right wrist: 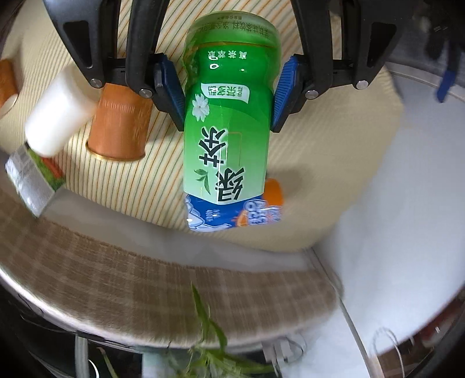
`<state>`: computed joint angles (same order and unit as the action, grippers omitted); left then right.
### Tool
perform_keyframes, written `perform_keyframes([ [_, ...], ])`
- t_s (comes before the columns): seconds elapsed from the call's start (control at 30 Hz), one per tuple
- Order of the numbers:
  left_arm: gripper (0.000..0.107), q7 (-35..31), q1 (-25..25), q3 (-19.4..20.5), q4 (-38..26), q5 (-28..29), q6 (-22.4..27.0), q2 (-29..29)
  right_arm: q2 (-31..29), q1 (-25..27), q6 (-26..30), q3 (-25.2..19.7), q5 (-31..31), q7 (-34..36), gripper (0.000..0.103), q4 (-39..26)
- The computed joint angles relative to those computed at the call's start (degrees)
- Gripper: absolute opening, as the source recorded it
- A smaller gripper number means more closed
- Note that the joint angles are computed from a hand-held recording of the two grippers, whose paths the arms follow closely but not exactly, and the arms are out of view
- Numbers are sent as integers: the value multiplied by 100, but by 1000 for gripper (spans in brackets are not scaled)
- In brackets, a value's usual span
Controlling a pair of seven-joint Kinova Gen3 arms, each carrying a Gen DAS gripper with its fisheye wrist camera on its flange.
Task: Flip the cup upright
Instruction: 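Lift the green tea bottle off the table with the right gripper, then close the left gripper on the bottle while the right gripper opens and releases it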
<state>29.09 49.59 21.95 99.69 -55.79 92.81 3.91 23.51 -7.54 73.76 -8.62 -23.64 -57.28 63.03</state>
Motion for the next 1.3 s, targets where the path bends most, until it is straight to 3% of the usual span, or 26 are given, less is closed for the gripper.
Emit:
perform_keyframes([
  [0.2,103,-145,-39,-46,-90,-71,-276,77,-545,852,40,28,-1052,498,58,970],
  [0.4,103,-291,-48,-149,-176,-120,-710,181,-694,1316,177,317,-1665,607,59,1691],
  [0.7,103,-663,-46,-327,-358,-95,-1269,369,-658,1479,-140,545,-1570,375,59,2094],
  [1.3,103,-1116,87,-550,-673,-190,-1399,544,-604,1495,-483,449,-1387,390,64,2220],
])
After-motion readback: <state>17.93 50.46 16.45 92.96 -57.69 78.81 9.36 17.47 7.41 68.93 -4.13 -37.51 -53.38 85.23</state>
